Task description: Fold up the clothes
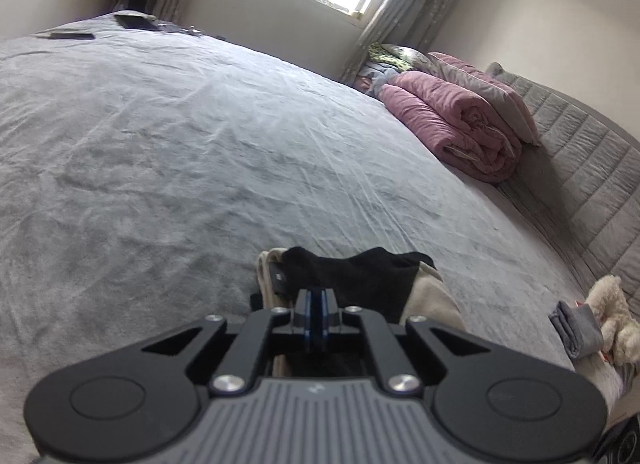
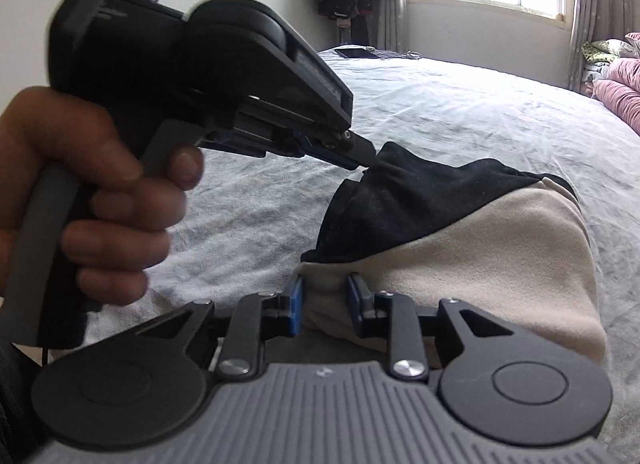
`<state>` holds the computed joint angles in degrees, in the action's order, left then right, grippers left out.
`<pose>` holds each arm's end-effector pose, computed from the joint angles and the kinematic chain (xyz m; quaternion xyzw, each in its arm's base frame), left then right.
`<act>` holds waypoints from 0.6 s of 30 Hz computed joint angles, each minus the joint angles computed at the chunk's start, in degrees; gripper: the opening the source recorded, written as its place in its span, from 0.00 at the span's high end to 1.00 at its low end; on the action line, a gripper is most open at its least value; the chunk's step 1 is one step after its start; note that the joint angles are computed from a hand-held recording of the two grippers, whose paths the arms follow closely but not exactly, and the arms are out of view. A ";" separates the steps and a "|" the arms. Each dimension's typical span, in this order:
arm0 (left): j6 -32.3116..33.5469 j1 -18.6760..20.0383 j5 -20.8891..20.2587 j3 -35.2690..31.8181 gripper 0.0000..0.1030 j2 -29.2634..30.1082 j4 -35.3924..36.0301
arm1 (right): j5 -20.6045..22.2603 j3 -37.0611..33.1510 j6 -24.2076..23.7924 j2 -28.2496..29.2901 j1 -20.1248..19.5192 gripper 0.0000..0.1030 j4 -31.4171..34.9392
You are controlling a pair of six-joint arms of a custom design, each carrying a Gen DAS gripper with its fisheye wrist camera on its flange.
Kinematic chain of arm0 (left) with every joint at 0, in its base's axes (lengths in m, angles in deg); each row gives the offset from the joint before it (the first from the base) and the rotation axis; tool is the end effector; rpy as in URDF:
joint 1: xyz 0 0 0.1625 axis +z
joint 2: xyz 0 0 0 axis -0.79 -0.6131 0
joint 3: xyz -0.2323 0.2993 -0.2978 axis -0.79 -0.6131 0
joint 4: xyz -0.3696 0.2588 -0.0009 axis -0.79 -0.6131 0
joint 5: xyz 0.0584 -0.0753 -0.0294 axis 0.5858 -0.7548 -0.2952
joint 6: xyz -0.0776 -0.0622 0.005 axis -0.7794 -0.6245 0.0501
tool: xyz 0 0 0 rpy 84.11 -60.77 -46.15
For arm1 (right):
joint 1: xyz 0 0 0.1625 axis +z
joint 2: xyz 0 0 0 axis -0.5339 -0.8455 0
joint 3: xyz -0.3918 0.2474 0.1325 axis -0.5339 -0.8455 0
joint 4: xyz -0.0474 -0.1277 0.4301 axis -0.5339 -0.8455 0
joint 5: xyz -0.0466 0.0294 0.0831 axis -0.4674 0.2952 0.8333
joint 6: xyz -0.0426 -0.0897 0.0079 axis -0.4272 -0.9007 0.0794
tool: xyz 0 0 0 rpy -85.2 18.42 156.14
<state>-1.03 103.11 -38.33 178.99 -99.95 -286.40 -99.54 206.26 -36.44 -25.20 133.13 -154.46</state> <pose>-0.1071 -0.4620 0.1868 0.0386 0.8567 -0.4775 0.1913 0.2265 -0.4851 0.0124 0.4959 -0.8293 0.2379 0.0990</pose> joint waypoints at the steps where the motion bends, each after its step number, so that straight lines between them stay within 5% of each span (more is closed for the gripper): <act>1: 1.72 -0.47 -0.36 0.14 0.97 0.22 0.36 | 0.00 0.03 -0.04 0.00 -0.02 0.72 -0.09; 6: 6.94 -1.89 -0.93 0.48 0.97 0.79 4.08 | 0.23 0.30 -0.24 -0.45 -0.35 0.71 0.16; 9: 3.32 -0.82 0.31 -0.01 0.97 0.55 8.79 | 0.30 0.47 -0.38 -0.76 -0.49 0.71 0.33; 18: 2.27 0.46 -0.58 0.36 0.98 1.45 6.77 | 2.37 3.17 0.59 -5.18 -3.05 0.77 -2.96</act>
